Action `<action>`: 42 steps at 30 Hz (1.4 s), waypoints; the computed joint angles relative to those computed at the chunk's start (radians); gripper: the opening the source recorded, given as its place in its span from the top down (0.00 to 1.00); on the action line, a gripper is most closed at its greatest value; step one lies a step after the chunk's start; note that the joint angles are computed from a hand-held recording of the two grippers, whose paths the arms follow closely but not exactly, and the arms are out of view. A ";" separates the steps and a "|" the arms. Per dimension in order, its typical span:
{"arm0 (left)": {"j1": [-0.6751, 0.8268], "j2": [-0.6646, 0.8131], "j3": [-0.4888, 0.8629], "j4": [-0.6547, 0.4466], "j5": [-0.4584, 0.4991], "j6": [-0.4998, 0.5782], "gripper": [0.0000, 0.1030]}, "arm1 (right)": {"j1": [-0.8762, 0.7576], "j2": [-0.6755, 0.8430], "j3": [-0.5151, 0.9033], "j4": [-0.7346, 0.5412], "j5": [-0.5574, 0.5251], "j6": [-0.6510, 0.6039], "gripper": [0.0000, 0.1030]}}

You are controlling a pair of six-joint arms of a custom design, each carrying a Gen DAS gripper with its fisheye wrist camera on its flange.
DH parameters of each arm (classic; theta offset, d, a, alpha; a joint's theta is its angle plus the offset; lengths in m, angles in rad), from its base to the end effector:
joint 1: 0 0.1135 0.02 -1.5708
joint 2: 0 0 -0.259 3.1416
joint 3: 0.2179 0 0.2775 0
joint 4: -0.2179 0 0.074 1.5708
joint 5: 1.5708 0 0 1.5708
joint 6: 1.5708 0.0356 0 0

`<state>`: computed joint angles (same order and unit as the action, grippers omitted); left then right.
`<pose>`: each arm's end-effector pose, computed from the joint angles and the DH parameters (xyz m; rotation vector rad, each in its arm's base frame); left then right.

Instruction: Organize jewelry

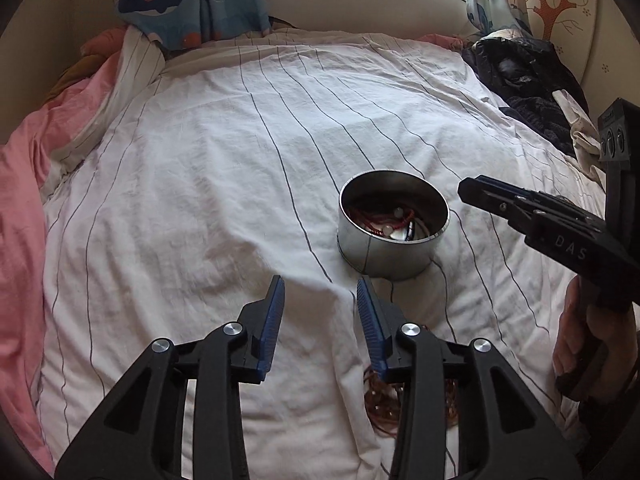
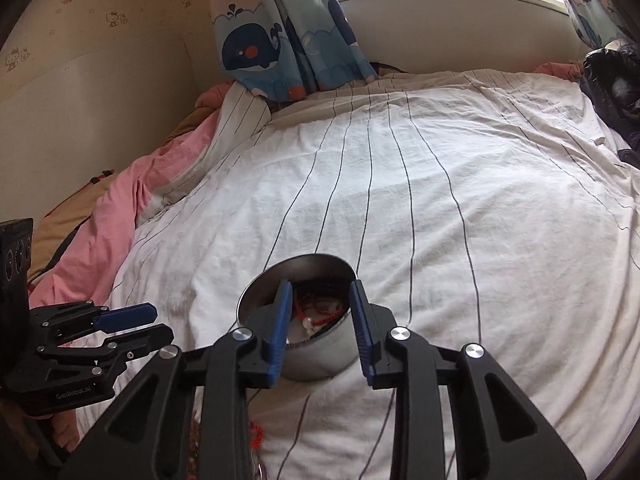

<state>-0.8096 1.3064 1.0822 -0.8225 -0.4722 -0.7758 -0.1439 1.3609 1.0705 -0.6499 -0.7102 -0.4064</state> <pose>0.2067 -0.1935 0.2702 -0.1165 2.4493 -0.0542 0.3025 -0.0204 0.2651 -0.5736 2.2316 0.6136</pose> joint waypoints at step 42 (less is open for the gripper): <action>-0.113 0.067 -0.054 0.107 0.053 0.034 0.70 | -0.276 -0.139 -0.224 -0.233 -0.039 -0.354 0.54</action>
<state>-0.9225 1.3739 1.0279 -0.7159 -0.4192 -0.7423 -0.4194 1.2215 0.8464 -0.8831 -0.7494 -0.7603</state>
